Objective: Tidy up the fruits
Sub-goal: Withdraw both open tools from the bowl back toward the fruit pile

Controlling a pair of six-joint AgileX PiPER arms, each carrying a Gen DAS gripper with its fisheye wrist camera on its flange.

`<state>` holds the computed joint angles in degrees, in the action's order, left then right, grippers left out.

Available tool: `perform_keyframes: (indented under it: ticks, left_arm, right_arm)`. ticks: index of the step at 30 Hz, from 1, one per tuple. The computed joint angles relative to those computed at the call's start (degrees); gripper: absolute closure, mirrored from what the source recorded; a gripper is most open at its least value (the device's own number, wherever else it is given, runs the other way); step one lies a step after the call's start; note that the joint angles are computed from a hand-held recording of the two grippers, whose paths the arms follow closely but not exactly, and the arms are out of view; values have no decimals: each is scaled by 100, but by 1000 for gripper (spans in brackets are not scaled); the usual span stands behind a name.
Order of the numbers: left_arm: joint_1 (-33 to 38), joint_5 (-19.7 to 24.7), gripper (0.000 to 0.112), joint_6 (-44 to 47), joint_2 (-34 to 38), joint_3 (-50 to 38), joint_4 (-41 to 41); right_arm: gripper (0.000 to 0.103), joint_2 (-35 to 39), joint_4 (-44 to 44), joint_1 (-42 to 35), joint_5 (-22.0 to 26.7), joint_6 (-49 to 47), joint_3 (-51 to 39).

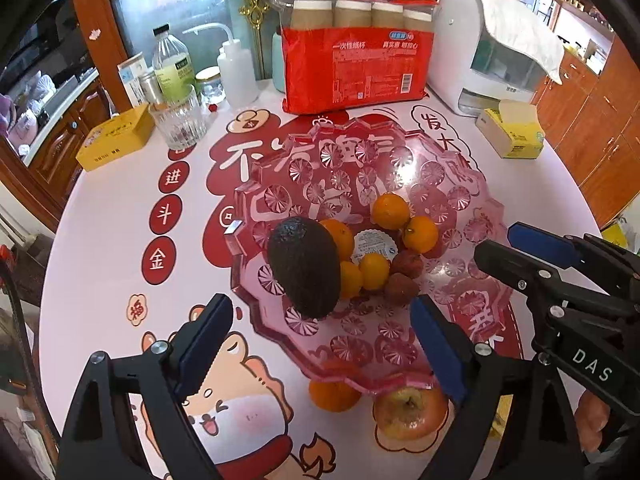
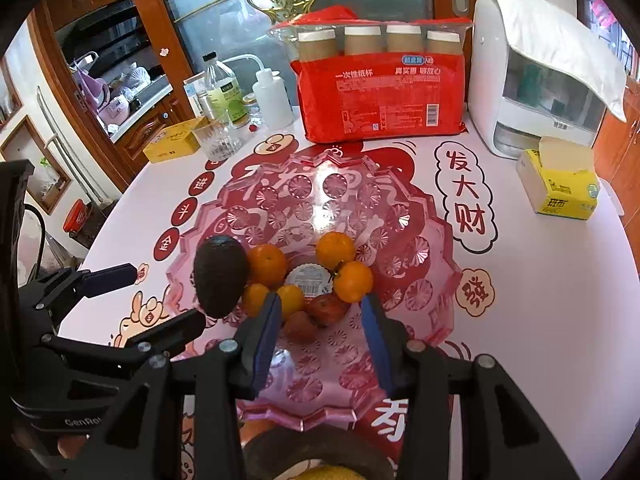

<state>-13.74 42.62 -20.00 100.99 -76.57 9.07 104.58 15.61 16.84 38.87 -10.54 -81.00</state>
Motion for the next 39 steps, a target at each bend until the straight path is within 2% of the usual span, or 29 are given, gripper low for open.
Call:
perform_keyframes:
  ticks: [12, 25, 39]
  left_arm:
    - [-68, 65, 23, 31, -877, 507, -63]
    - [-352, 115, 21, 215, -1870, 1126, -152]
    - [-572, -170, 19, 938, -2420, 1838, -803]
  right_arm:
    - [54, -1025, -366, 197, -148, 490, 699]
    - [41, -2400, -1185, 577, -269, 1609, 1620]
    - [37, -3559, -1880, 570, -198, 2680, 2892]
